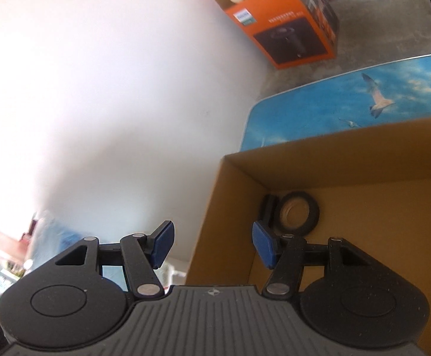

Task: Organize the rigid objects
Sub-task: 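Grasp the green-yellow tube in the pink cup with the right gripper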

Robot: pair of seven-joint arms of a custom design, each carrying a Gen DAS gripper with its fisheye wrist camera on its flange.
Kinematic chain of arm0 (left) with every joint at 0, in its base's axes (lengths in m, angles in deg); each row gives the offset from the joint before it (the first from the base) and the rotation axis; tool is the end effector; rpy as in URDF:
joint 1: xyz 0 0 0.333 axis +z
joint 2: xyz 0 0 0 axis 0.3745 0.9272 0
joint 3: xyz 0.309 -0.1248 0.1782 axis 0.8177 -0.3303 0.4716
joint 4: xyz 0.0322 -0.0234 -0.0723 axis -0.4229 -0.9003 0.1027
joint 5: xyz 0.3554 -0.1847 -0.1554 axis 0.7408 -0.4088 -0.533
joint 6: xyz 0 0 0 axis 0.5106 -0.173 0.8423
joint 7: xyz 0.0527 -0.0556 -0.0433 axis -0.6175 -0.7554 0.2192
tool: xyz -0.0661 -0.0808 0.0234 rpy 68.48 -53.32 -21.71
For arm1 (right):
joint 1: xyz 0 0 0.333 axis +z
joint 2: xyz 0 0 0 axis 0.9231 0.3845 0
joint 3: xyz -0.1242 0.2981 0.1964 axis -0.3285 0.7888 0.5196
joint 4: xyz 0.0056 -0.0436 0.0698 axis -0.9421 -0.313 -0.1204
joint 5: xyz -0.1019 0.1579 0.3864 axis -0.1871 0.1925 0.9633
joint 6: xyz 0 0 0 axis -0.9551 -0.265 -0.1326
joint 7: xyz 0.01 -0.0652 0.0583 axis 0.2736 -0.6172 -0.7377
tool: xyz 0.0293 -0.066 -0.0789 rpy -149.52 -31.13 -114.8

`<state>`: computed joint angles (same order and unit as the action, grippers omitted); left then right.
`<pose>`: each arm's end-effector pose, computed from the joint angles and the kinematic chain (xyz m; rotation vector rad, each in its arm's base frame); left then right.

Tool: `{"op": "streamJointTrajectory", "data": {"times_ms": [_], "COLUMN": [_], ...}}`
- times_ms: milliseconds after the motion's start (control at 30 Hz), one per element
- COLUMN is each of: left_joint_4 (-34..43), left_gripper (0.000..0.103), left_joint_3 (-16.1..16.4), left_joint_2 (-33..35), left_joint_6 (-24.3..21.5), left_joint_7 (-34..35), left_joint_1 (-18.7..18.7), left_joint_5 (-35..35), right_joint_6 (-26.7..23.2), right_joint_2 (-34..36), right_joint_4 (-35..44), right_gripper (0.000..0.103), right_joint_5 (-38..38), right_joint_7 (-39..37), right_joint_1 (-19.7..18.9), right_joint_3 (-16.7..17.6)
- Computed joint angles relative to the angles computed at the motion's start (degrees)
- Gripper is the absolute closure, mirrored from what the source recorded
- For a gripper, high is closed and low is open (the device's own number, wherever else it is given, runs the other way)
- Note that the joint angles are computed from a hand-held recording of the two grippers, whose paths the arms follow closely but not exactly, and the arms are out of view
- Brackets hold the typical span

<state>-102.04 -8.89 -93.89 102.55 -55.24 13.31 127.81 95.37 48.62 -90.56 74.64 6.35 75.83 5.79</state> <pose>0.3182 -0.2029 0.4457 -1.7133 1.8487 -0.8948 0.5025 0.0917 0.4597 -1.7316 1.2880 0.4471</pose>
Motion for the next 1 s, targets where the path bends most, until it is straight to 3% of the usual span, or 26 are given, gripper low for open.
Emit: {"op": "streamJointTrajectory", "data": {"times_ms": [133, 233, 400, 533, 633, 767, 1000], "left_joint_4": [-3.7, -6.1, -8.5, -9.0, -9.1, -9.5, -10.2], "left_gripper": [0.025, 0.024, 0.026, 0.036, 0.044, 0.056, 0.072], "left_joint_3": [0.5, 1.4, 0.7, -0.9, -1.9, -5.6, -10.1], "left_joint_2": [-4.0, -4.5, -1.9, -0.6, 0.8, 1.6, 4.2], "left_joint_6": [-0.1, 0.3, 1.1, -1.1, -0.4, 1.7, 9.1], "left_joint_7": [-0.5, -1.4, -4.3, -5.4, -6.0, -8.7, -10.7], "left_joint_1": [-3.3, -6.6, -9.2, -10.6, -10.0, -6.3, 0.3], "left_joint_5": [-1.1, -3.2, -6.1, -6.3, -5.5, -3.6, -2.2], "right_joint_6": [-5.7, -8.8, -7.2, -7.8, -5.9, -2.6, 2.7], "right_joint_2": [-8.9, -13.1, -16.8, -15.4, -13.6, -12.8, -11.9], "right_joint_4": [-8.1, -14.5, -23.9, -27.0, -27.1, -27.4, -27.2], "right_gripper": [0.042, 0.042, 0.043, 0.048, 0.053, 0.061, 0.066], "right_joint_5": [0.1, 0.0, 1.8, 4.1, 4.7, 4.5, 5.2], "right_joint_7": [-3.8, -4.2, -2.0, 0.5, 1.6, 2.4, 3.1], "right_joint_1": [-2.4, -4.3, -5.9, -4.9, -4.0, -2.5, 0.5], "right_joint_3": [-3.7, -5.7, -4.8, -3.8, -2.2, -0.6, 0.8]}}
